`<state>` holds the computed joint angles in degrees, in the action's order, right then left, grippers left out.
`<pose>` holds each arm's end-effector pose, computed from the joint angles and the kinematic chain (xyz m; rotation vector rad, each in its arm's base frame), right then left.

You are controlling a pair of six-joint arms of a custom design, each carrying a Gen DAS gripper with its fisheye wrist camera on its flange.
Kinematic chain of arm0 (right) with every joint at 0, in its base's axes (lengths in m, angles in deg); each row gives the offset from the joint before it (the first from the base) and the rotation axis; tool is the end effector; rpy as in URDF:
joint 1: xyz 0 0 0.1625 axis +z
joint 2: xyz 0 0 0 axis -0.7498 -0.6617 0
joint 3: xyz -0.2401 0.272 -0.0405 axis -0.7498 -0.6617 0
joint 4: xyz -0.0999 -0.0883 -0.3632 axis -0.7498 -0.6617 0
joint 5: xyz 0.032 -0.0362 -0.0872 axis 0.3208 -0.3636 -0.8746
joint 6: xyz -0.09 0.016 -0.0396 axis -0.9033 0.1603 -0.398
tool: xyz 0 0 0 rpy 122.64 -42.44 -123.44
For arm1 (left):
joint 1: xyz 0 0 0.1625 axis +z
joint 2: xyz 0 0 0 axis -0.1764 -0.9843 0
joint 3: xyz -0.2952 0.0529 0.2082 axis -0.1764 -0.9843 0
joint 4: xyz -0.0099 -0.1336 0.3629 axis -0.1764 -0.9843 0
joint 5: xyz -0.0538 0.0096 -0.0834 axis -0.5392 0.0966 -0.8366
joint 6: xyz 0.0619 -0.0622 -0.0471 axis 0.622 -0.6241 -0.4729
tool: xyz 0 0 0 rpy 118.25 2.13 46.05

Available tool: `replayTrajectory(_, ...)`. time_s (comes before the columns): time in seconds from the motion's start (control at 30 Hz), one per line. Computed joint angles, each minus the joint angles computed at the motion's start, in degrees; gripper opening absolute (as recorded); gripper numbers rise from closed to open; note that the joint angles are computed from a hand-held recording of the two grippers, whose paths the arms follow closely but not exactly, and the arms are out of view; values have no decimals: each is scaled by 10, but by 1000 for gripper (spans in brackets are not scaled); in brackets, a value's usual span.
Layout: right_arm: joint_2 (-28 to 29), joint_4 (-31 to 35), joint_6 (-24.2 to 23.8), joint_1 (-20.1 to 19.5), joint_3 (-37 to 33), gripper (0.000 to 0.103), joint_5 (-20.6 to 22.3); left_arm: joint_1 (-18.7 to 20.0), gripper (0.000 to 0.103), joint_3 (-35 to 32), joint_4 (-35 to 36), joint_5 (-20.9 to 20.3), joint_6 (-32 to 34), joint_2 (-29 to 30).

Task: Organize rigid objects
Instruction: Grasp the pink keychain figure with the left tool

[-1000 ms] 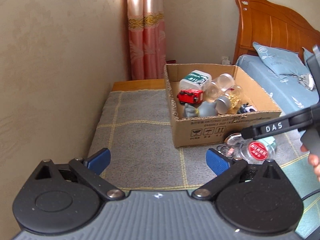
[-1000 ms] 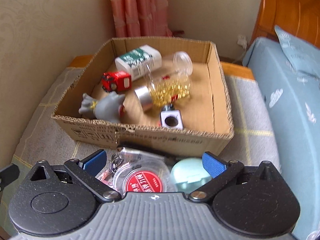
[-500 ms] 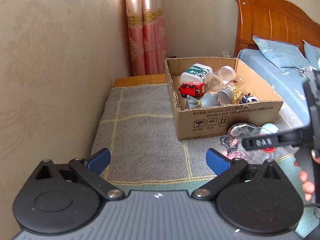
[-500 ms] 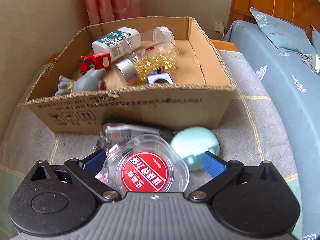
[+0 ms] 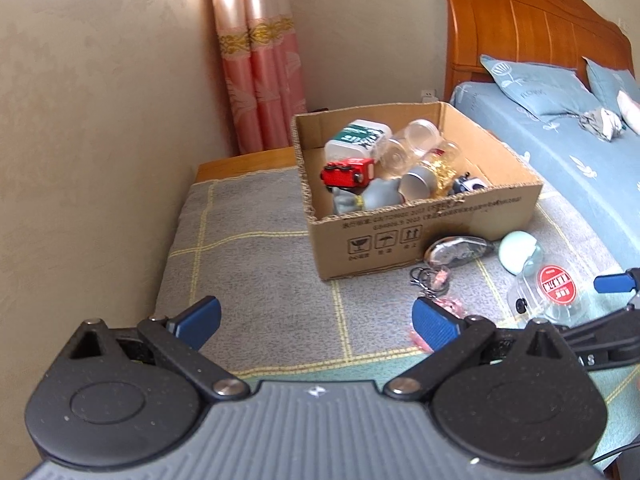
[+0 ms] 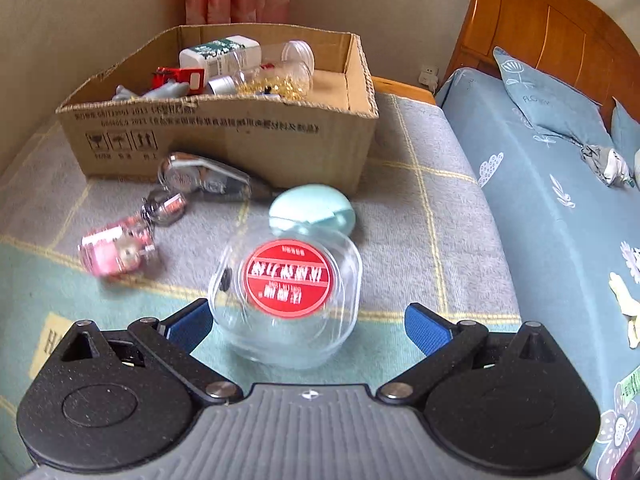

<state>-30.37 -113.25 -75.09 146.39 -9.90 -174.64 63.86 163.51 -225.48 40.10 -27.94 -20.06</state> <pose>0.1787 -0.6814 0.0188 0.9072 -2.2574 0.5084 -0.1378 -0.5712 0.1900 0.1097 2.0021 -0.9771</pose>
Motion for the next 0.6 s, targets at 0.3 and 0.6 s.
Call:
replayTrajectory(0.3, -44, 22, -37, -37, 50, 103, 82, 16, 101, -51, 20, -48, 34, 46)
replayTrajectory(0.6, -45, 10, -38, -38, 57, 103, 83, 48, 101, -148, -9, -88, 103, 136)
